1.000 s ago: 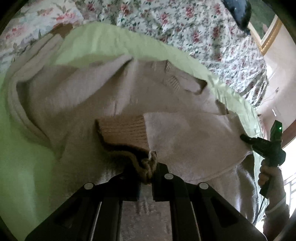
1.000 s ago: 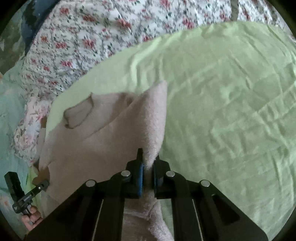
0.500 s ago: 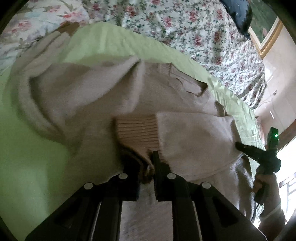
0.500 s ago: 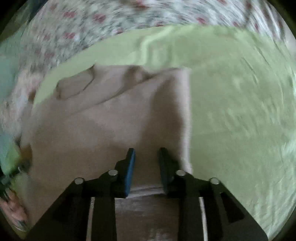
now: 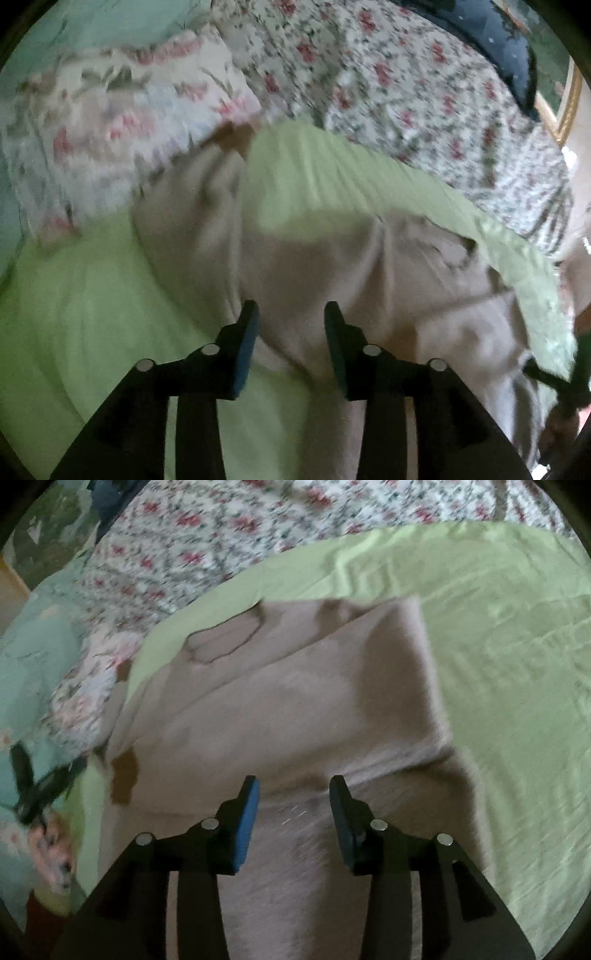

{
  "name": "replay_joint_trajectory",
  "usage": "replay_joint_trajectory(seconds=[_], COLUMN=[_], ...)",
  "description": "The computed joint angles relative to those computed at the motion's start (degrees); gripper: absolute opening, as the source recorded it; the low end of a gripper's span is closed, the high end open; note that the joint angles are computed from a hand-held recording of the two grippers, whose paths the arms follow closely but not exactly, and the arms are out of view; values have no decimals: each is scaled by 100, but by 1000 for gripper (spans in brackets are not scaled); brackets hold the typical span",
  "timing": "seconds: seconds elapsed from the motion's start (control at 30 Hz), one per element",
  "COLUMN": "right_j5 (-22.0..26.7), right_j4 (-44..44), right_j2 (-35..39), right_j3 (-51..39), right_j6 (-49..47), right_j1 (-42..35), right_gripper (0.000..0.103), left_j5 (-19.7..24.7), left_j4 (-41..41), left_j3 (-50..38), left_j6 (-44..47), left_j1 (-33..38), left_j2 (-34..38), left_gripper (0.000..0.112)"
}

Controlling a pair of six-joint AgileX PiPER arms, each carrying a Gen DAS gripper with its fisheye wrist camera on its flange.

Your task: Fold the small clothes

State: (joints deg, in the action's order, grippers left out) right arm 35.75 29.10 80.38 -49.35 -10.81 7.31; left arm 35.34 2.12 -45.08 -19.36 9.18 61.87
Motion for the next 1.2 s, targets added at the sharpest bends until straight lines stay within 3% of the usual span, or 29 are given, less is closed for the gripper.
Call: replay_joint_trajectory(seconds=[0.03, 0.1, 0.17, 0.33, 0.43, 0.47, 0.53, 0.6, 0.63, 0.8, 0.97, 1.1, 1.2], right_j5=[9, -3, 20, -10, -28, -13, -10, -18, -19, -33, -26, -28, -12], right_j4=[35, 152, 323, 511, 555, 581, 638, 677, 701, 808, 818, 768, 665], right_j2=[-37, -80, -207, -236, -225, -196, -189, -204, -216, -319, -591, -782, -960], right_j3=[62, 158, 313, 459, 546, 542, 559, 560, 562, 555, 619, 699, 794], right_j6=[-7, -6, -85, -106, -114, -128, -167, -191, -206, -214, -118, 39, 183], right_j1=[61, 215, 300, 517, 506, 502, 486, 487, 490, 568, 648, 701, 711], right_gripper=[45, 51, 55, 56, 56, 56, 56, 56, 56, 56, 56, 56, 56], left_j5=[-30, -118, -123, 453, 739, 784, 723, 546, 459, -199, -490, -635, -997], left_j4=[78, 257, 274, 727, 1031, 967, 877, 869, 787, -493, -1989, -2424, -2201], left_j3=[-191, -728, -1310, -3128, -3837, -4022, -4125, -4011, -3924, -2936, -1780, -1195, -834], left_j6=[32, 57, 211, 149, -160, -134, -36, 79, 165, 1189, 2361, 2240, 1511], left_j1=[119, 435, 700, 835, 925, 1008, 1095, 1132, 1165, 1434, 1163, 284, -775], left_j2=[238, 943, 1674, 3543, 4290, 4515, 4694, 4668, 4600, 3606, 2141, 1371, 1045], left_gripper=[52, 71, 76, 77, 80, 78, 56, 17, 9, 8, 8, 8, 8])
